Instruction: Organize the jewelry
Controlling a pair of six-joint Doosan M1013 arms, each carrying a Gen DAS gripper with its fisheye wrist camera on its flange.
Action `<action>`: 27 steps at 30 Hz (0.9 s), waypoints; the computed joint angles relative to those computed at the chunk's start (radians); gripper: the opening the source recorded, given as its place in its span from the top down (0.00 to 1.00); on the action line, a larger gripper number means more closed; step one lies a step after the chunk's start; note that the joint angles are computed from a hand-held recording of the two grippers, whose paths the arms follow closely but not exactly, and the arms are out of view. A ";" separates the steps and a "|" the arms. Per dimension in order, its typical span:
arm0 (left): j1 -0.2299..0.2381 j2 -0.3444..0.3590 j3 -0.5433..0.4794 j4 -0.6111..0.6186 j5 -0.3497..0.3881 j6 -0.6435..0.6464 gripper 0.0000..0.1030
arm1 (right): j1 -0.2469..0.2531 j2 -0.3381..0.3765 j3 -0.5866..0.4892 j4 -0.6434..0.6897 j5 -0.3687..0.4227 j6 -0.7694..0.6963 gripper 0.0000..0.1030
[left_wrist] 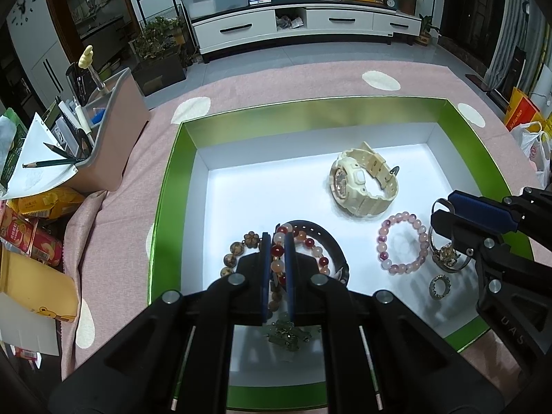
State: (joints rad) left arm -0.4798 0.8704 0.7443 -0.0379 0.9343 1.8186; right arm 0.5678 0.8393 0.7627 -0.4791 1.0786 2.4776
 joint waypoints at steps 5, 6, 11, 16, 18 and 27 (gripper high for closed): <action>0.002 -0.007 0.012 -0.004 -0.009 -0.002 0.84 | 0.000 -0.001 0.000 0.000 0.006 0.012 0.82; 0.003 -0.013 0.019 -0.003 -0.016 -0.004 0.81 | 0.001 -0.003 0.001 -0.003 0.005 0.015 0.81; 0.002 -0.039 0.046 0.009 -0.048 -0.014 0.45 | 0.010 -0.016 0.007 -0.042 0.010 0.034 0.64; 0.003 -0.067 0.055 0.029 -0.053 -0.042 0.17 | 0.020 -0.042 0.012 -0.087 0.032 0.078 0.30; 0.005 -0.071 0.037 0.034 -0.020 -0.047 0.09 | 0.024 -0.046 -0.001 -0.104 0.060 0.084 0.08; 0.006 -0.082 -0.051 0.080 0.096 -0.114 0.02 | 0.030 0.003 -0.204 -0.063 0.313 -0.036 0.01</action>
State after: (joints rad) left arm -0.4741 0.7887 0.6932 0.0423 1.0302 1.7048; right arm 0.5981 0.8427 0.5589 -0.5423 1.3916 2.4418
